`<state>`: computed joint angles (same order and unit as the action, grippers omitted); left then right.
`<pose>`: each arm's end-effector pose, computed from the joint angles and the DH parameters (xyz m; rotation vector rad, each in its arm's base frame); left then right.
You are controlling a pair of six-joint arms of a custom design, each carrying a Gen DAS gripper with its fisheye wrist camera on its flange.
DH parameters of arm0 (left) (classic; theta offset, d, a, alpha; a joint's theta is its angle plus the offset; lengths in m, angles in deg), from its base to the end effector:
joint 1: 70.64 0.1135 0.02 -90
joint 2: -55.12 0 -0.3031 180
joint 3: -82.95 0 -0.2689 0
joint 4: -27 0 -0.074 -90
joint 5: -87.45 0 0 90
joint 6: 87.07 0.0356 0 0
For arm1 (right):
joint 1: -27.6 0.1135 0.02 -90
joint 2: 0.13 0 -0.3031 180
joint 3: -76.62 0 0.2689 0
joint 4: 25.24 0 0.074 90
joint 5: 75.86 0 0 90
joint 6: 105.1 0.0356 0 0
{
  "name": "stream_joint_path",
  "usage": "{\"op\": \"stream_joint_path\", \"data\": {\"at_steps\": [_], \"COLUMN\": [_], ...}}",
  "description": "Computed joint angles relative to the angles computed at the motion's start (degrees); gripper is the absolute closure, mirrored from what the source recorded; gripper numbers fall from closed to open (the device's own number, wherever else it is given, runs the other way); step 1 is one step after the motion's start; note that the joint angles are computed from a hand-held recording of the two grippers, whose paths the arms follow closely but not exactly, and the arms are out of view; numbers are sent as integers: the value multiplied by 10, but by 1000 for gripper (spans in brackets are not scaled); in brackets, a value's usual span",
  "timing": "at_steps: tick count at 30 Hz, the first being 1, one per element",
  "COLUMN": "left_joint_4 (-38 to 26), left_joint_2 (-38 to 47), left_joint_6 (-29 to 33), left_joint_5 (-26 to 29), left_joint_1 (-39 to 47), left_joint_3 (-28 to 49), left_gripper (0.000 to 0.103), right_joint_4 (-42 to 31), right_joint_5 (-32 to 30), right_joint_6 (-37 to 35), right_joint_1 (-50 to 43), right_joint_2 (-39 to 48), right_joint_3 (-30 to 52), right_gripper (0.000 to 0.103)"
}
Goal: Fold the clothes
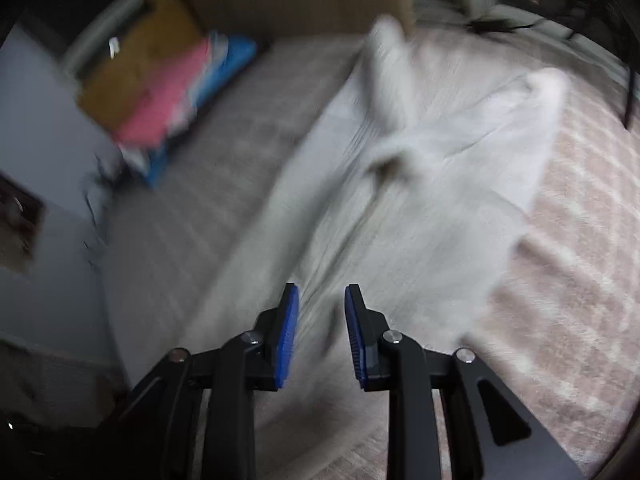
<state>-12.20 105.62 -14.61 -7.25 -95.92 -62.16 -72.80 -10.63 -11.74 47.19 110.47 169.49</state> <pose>0.1362 -0.0611 0.1855 0.1381 2.5303 -0.1965 0.3975 0.1573 0.2187 -0.5137 2.6755 0.7042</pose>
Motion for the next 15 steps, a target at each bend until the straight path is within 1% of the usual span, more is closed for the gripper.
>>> {"op": "stream_joint_path", "data": {"at_steps": [1,4,5,7,9,10,11,12,13,15], "left_joint_4": [13,52,54,77,88,81,74,49,24,-38], "left_joint_2": [15,64,73,92,103,101,98,76,54,-7], "left_joint_6": [3,11,11,24,36,43,51,59,68,99], "left_joint_5": [8,23,21,44,68,78,88,99,110,121], "left_joint_1": [2,6,5,28,50,60,70,89,109,166], "left_joint_3": [-4,-17,-17,-25,-28,-24,-21,-17,-12,2], "left_gripper": [83,83,83,83,83,83,83,84,84,83], "right_joint_4": [12,21,17,7,-36,-62,-83,-104,-96,-72], "right_joint_5": [14,35,20,16,5,10,44,81,113,100], "right_joint_6": [10,53,69,75,55,43,25,9,2,13], "right_joint_1": [-16,-76,-95,-102,-96,-86,-67,-48,-34,-29], "right_joint_2": [-8,17,39,76,126,150,169,189,185,149], "right_joint_3": [0,47,78,124,185,213,235,258,252,215], "right_gripper": [79,79,79,79,79,79,79,79,79,79]}}
